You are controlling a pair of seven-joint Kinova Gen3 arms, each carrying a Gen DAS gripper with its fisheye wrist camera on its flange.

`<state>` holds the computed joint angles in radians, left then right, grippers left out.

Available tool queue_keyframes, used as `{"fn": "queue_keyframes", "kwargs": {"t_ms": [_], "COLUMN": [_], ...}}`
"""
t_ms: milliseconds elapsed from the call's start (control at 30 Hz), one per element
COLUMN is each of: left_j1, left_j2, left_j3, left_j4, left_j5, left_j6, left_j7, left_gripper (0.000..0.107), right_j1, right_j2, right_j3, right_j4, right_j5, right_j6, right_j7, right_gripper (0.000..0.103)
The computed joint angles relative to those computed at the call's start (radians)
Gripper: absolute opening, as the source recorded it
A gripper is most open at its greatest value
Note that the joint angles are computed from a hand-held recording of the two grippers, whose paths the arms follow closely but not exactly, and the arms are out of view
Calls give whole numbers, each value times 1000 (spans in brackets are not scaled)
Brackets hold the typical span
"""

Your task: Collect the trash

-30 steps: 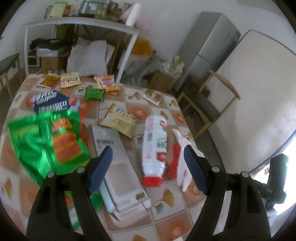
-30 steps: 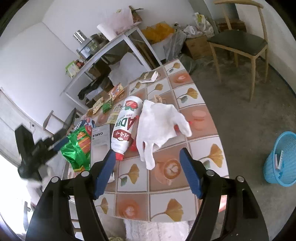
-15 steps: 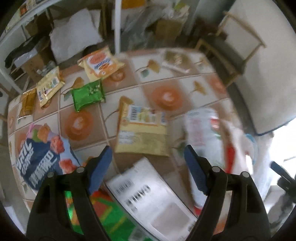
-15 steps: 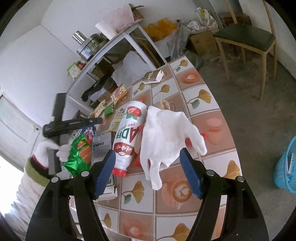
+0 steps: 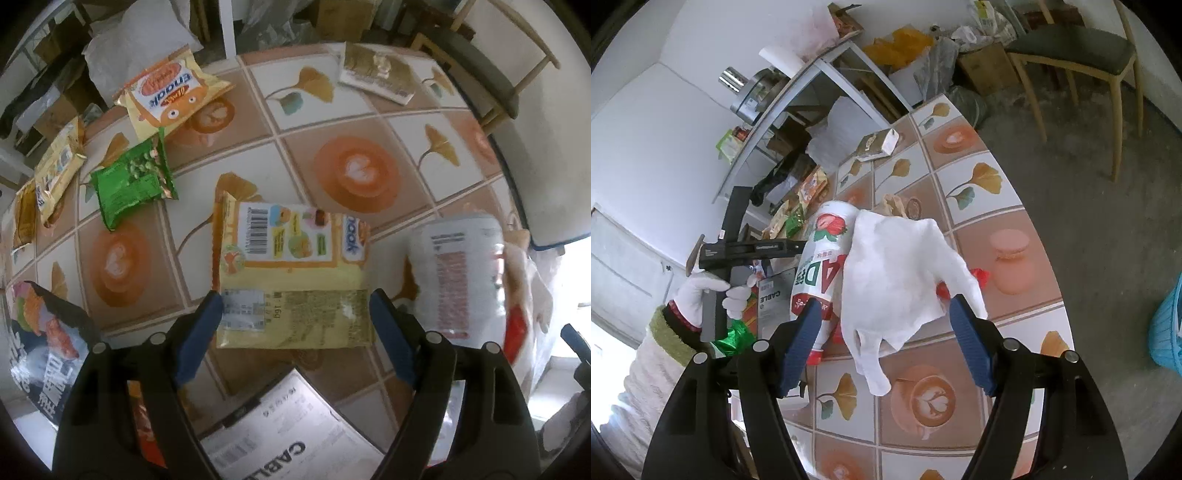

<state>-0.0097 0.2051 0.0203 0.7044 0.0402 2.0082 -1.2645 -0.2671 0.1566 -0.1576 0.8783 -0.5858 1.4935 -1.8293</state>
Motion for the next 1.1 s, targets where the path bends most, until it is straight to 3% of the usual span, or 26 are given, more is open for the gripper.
{"fn": "queue_keyframes", "kwargs": {"t_ms": [233, 533, 900, 1067, 1100], "left_j1": [-26, 19, 42, 8, 4], "left_j2": [13, 26, 0, -12, -14], "left_j3": [-3, 4, 4, -4, -5], "left_j4": [2, 3, 36, 43, 43], "left_j5": [35, -19, -51, -22, -19], "left_j6": [-4, -11, -49, -55, -57], "left_j7": [11, -1, -23, -33, -32], "left_gripper": [80, 82, 66, 55, 49], "right_j1": [0, -3, -85, -107, -109], "right_j2": [4, 36, 104, 103, 100], "right_j3": [-1, -12, -21, -16, -14], "right_j4": [5, -25, -133, -128, -122], "right_j5": [-5, -20, 113, 164, 171], "right_j6": [-8, 6, 58, 47, 41], "right_j7": [4, 13, 22, 16, 10], "right_gripper": [70, 70, 70, 69, 68]}}
